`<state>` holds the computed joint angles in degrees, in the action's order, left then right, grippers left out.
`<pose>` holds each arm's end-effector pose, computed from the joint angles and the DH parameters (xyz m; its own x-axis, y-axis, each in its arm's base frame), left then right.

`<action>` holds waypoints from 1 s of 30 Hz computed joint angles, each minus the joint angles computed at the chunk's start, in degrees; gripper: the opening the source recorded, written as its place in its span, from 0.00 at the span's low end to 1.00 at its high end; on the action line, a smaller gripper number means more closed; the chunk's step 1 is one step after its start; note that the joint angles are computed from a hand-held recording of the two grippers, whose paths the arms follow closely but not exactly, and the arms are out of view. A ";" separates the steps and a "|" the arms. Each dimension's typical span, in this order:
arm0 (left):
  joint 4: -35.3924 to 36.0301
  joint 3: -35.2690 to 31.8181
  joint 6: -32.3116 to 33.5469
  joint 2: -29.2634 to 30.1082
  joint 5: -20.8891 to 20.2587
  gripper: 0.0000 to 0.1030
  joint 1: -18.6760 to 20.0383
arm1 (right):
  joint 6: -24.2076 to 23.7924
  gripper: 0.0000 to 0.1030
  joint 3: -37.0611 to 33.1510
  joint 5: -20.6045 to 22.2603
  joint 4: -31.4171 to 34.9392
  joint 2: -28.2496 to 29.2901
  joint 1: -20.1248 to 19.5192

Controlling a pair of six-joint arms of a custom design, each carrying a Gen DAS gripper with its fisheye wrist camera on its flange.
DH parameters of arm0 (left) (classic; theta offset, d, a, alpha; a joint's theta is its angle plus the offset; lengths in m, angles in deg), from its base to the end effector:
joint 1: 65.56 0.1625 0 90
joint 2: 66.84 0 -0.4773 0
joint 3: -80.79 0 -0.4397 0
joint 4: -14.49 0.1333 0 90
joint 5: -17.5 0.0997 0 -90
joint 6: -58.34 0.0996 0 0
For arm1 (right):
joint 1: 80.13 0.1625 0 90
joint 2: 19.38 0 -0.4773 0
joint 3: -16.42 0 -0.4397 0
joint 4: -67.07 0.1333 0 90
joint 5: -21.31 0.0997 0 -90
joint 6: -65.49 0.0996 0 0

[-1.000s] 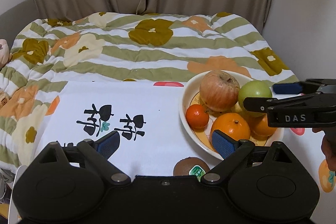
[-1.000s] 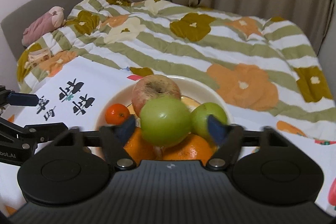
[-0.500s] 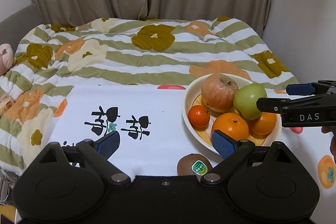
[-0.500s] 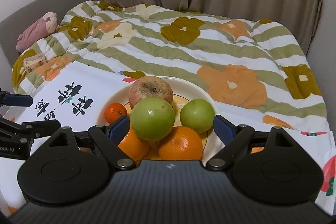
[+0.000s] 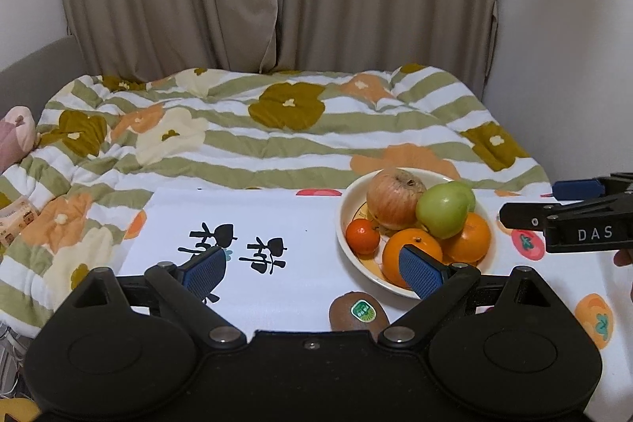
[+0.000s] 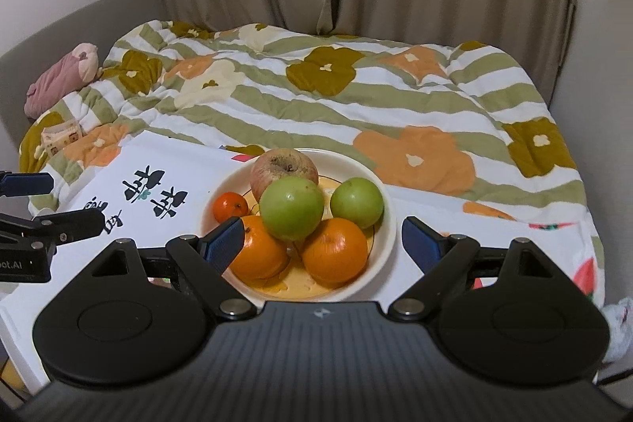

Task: Organize fruits
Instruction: 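Withdraw both tools from the bowl toward the kiwi and tomatoes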

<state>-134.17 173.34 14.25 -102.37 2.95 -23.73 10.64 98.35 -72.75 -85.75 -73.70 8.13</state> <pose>-0.3894 -0.6568 0.0489 -0.6534 -0.3427 -0.6750 0.4040 0.5962 -0.6938 0.1017 -0.8102 0.3227 -0.5936 -0.6268 0.5047 -0.7999 0.5283 -0.2846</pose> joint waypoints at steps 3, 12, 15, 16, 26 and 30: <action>0.14 0.99 -0.17 -0.61 0.19 0.94 -0.84 | 1.21 0.99 1.98 0.05 -0.52 -1.90 -0.20; -7.19 3.86 7.97 -1.33 -1.69 0.94 -1.80 | 4.63 0.99 8.24 -1.53 -4.63 -6.55 -0.81; -11.11 4.75 12.89 -1.29 -3.23 0.94 -1.62 | 5.48 0.99 10.38 -2.28 -6.01 -7.68 -1.22; -12.48 5.01 14.70 -1.28 -3.82 0.94 -1.49 | 5.91 0.99 11.08 -2.61 -6.48 -7.97 -1.34; -24.81 6.52 34.97 -0.61 -11.69 0.94 1.44 | 9.38 0.99 18.14 -5.07 -13.00 -9.32 -2.39; -25.17 6.77 38.51 -1.12 -15.65 0.94 3.65 | 10.41 0.98 19.97 -5.93 -14.93 -8.91 -2.65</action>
<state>-159.35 180.11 52.76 -103.49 -12.70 -20.08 21.05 118.32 -78.69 -100.68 -82.61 5.48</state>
